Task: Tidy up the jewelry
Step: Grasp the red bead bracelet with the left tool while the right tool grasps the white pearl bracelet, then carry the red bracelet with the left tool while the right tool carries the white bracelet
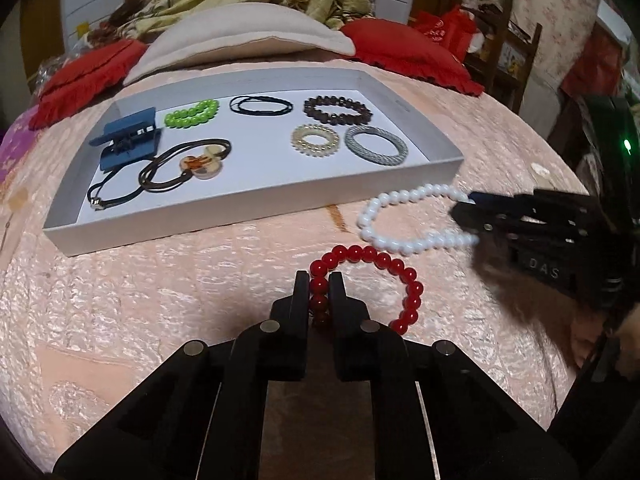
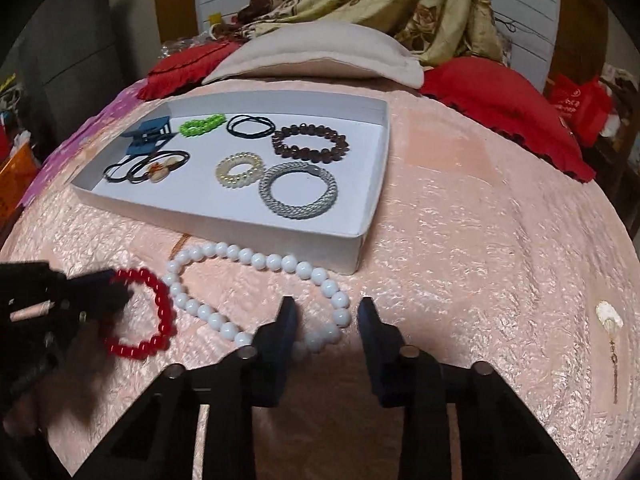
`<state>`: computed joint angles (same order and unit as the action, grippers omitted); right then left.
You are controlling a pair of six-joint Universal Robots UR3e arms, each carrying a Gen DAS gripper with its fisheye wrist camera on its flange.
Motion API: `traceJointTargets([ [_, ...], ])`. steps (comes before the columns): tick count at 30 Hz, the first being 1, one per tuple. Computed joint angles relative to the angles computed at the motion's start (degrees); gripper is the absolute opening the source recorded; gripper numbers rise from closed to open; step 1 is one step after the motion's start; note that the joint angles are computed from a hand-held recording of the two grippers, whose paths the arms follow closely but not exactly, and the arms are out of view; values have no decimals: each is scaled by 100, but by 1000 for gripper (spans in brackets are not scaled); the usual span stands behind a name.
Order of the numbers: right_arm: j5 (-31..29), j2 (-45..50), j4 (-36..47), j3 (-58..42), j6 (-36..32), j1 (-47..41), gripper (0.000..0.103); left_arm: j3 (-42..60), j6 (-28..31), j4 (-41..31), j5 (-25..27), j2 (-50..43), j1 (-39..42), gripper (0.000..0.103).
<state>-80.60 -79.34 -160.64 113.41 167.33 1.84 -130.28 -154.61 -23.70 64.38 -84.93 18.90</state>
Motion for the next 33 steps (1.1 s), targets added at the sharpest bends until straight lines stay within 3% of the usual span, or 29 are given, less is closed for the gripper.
traceJointTargets([
  [1,88,-67,59,41,-21,-36,9,-3,-23,6,-7,3,42,8],
  [9,514,-651,-494,622,150,-114,8,21,-47,-165,-302,175,368,8],
  [21,1221,-1284,-760,964,623,-315,8,142,-218,-98,-144,33,390,8],
  [28,1132,-1242,-883,895,839,-174,8,90,-148,-205,-315,182,546,8],
  [33,1020,-1112,-904,801,928,-48,8,48,16,-585,-728,517,867,8],
])
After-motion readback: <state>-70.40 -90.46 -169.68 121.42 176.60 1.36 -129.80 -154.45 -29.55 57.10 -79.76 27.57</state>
